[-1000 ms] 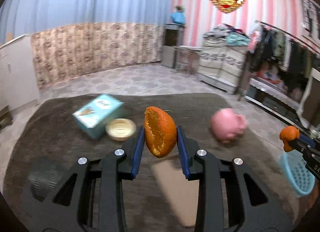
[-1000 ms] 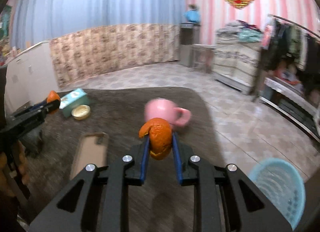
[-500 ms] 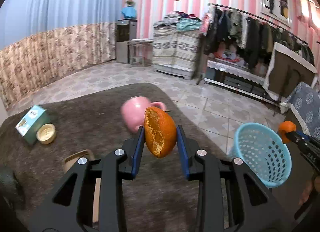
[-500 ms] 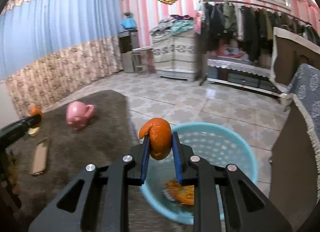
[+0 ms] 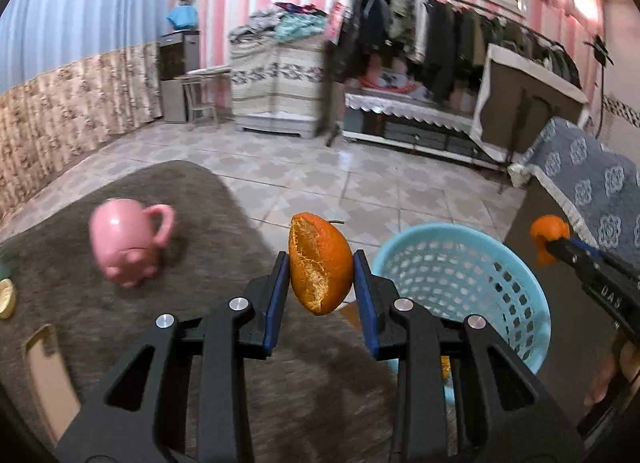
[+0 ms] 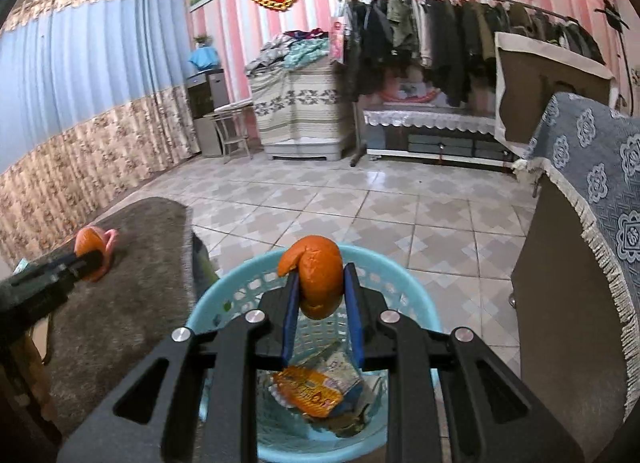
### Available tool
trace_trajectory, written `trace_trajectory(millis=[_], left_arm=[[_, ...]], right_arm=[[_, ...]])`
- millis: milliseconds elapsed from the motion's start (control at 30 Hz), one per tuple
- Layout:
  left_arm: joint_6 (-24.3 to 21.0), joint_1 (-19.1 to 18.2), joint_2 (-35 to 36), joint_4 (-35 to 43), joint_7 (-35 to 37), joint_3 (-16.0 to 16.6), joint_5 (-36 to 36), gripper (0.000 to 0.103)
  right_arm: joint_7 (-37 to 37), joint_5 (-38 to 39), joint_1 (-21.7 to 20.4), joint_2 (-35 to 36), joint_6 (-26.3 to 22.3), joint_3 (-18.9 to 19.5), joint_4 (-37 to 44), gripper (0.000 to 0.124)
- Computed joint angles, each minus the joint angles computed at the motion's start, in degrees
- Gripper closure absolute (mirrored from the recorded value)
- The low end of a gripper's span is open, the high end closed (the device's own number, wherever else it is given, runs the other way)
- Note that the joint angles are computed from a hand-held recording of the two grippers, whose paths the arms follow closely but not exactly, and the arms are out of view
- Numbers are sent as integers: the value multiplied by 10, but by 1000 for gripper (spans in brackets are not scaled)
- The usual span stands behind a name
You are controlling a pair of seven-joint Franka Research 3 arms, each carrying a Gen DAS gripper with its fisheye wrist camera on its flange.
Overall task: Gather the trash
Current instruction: 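Open the left tool over the basket while the right tool opens to drop its peel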
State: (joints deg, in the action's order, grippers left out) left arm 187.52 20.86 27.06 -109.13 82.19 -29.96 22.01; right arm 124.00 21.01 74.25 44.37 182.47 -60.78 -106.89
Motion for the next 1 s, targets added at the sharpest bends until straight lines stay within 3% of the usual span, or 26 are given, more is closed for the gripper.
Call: trace_trajectory(millis=[67,233,367,433,500,533,633,700,900,1000], left_arm=[[-6,-18,13,15,3,6,1,72],[-34,-29,62,62,41,-27,-3,72],[-49,-49,82,85,75,-32,-21,72],[-53,-64,82,89,87,-23,-30,70],[-49,-97,82,96,89,8,-37,69],[-46,-111,81,98,87,22,-41,66],[-51,-117,83,106,88,30,-54,41],[-45,-129,78,107,81,48,-59,34],[3,-207,45,89,25,169,-57,17],[42,-280,24,63,-9,274,-64,9]], right_arm=[[1,0,-3,2,-6,0,0,102],[16,-13,-12,2,-19,0,-3,102],[28,-17,1,-6,-12,-13,-31,102],[30,-11,-1,-13,-8,-10,-41,102],[31,-6,-10,-18,-7,0,-43,102],[30,-5,-17,-22,-7,7,-41,102],[25,-13,-29,-23,-13,20,-32,102],[25,-20,-34,-25,-12,27,-29,102],[26,-24,-42,-25,-8,37,-22,102],[26,-27,-50,-19,-11,45,-8,102]])
